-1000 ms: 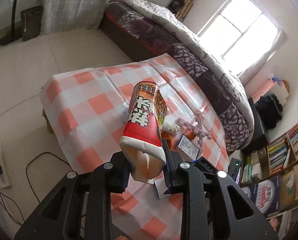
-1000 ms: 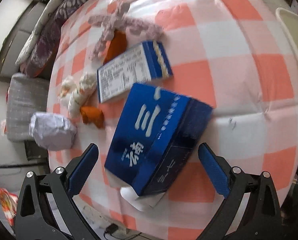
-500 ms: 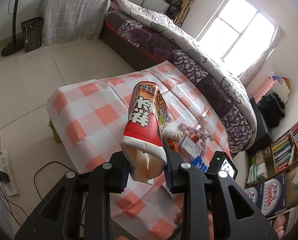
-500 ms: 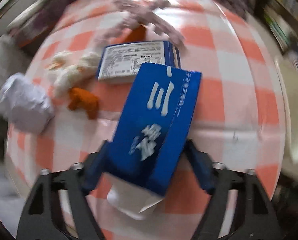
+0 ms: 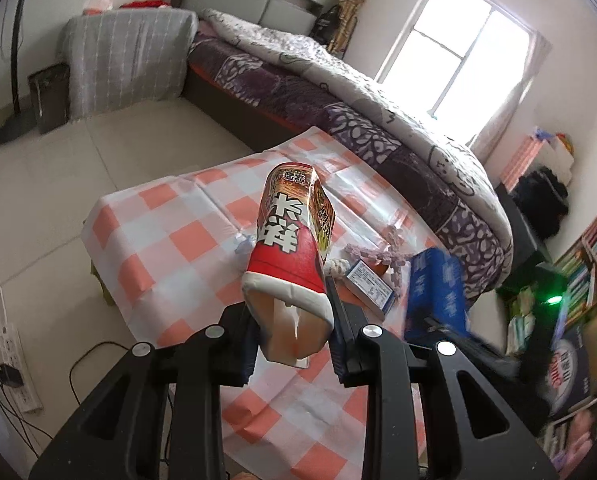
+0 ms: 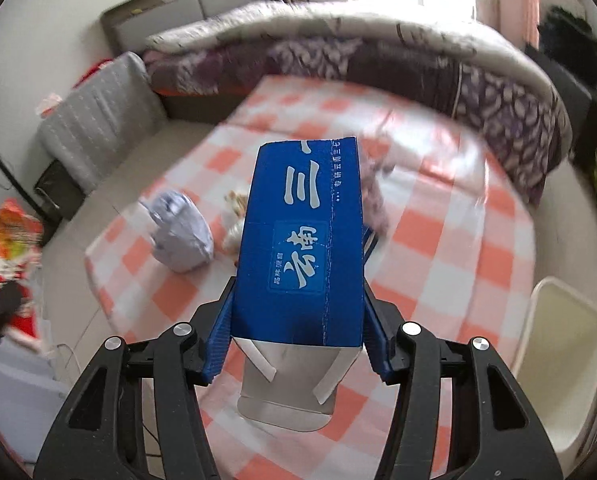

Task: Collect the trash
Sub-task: 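Carry both items over the white bin and open both grippers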

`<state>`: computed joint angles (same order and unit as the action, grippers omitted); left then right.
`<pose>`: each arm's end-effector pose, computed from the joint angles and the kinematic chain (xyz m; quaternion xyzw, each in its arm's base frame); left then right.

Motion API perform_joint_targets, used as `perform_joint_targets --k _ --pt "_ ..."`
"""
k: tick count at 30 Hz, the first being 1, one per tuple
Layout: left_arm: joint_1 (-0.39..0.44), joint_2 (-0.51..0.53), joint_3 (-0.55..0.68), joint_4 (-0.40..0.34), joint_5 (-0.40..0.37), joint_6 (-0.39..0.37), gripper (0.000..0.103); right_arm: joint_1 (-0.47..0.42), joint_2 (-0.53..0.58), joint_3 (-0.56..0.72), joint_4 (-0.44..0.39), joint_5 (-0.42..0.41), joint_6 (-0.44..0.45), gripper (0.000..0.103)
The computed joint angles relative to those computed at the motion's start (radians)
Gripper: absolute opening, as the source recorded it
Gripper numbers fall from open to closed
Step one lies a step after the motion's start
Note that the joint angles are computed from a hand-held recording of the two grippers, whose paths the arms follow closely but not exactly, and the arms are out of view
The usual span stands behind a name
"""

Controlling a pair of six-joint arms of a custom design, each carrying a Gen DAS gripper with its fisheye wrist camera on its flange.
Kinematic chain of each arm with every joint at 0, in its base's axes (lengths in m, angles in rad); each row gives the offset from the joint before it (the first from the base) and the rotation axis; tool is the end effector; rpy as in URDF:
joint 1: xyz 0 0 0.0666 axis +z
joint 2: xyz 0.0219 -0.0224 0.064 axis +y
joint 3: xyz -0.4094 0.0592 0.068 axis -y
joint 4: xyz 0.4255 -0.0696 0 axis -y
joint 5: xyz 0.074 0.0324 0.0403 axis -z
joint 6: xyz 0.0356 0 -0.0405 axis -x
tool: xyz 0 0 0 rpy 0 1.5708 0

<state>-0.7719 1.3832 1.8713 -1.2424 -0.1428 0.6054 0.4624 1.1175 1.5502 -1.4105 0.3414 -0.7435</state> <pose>0.3384 -0.3228 0.6701 0.0479 0.9147 -0.2011 0.3474 0.3187 0.1451 0.6176 0.1812 0.9262 0.0295 0.3293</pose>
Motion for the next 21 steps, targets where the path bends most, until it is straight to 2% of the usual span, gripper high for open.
perform_joint_targets --k 7,10,13,21 --pt "-0.059 0.027 0.018 0.004 -0.035 -0.038 0.029 -0.015 -0.128 -0.106 0.037 0.058 -0.008 0.053" --pt "-0.087 0.045 0.03 0.001 -0.042 -0.048 0.029 -0.079 -0.158 -0.13 0.039 -0.035 -0.04 0.053" --pt "-0.11 0.064 0.047 0.006 -0.045 -0.064 0.029 -0.093 -0.181 -0.127 0.031 0.008 -0.019 0.053" --pt "-0.186 0.126 0.103 0.002 -0.059 -0.1 0.029 -0.234 -0.256 -0.152 -0.014 -0.073 -0.065 0.054"
